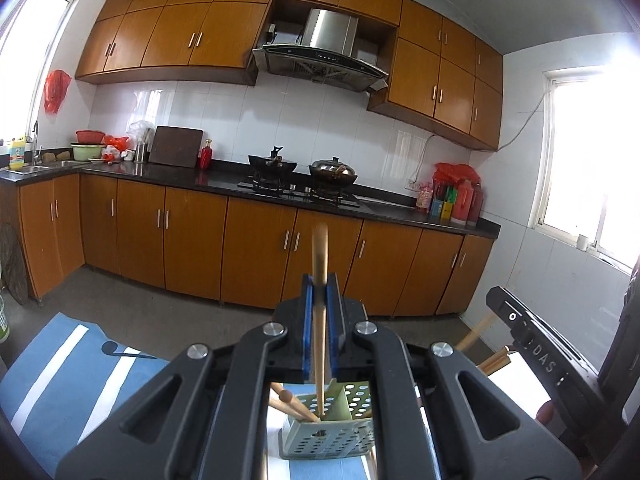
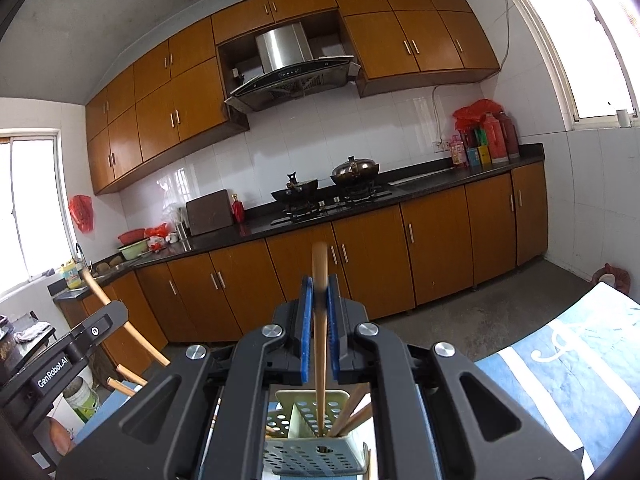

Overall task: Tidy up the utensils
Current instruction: 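Open both tools to release the chopsticks into the holder, then lower the right tool and close it on a chopstick on the cloth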

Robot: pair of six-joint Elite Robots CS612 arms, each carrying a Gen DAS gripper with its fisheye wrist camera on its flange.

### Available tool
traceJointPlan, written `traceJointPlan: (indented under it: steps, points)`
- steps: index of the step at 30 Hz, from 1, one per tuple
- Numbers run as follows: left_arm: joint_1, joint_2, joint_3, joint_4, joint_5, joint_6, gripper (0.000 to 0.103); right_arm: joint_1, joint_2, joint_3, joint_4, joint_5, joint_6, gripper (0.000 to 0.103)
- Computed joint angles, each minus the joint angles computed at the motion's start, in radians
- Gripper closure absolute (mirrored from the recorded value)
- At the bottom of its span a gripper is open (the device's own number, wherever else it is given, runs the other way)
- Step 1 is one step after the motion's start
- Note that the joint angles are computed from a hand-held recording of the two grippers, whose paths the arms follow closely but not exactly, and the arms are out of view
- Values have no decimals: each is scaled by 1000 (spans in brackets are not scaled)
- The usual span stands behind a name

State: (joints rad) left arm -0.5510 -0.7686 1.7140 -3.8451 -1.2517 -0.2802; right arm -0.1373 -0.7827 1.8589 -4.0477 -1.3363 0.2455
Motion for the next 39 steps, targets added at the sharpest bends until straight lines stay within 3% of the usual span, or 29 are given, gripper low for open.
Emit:
traceJointPlan:
  steps: [6, 13, 14, 16, 21, 25, 29, 34, 38, 39]
  points:
    - [-4, -26, 38, -11, 23, -7, 93, -6, -23, 36, -19, -3, 12, 95]
    - [-14, -81, 147, -17, 78, -1, 88, -43, -60, 142, -38, 10, -11, 94]
    - [-13, -87, 170, -21, 81, 2, 88, -48, -61, 155, -32, 14, -19, 92]
    - [-12, -93, 208, -9, 92, 0, 87, -58, -60, 186, -9, 14, -44, 79]
    - [0, -84, 280, 79, 100, -46, 87, -69, -35, 234, 113, 20, -101, 78]
    - [9, -58, 298, 208, 77, -108, 87, -57, -8, 246, 245, 56, -154, 78]
    - [6, -36, 302, 272, 20, -132, 87, -30, 12, 243, 374, 93, -225, 78]
    - [2, -20, 304, 290, -39, -124, 77, 14, 31, 225, 466, 48, -279, 78]
    - [-1, -12, 305, 298, -71, -124, 77, 27, 39, 210, 488, 3, -281, 79]
    - [-3, -13, 302, 305, -77, -125, 77, 29, 43, 209, 474, -9, -277, 85]
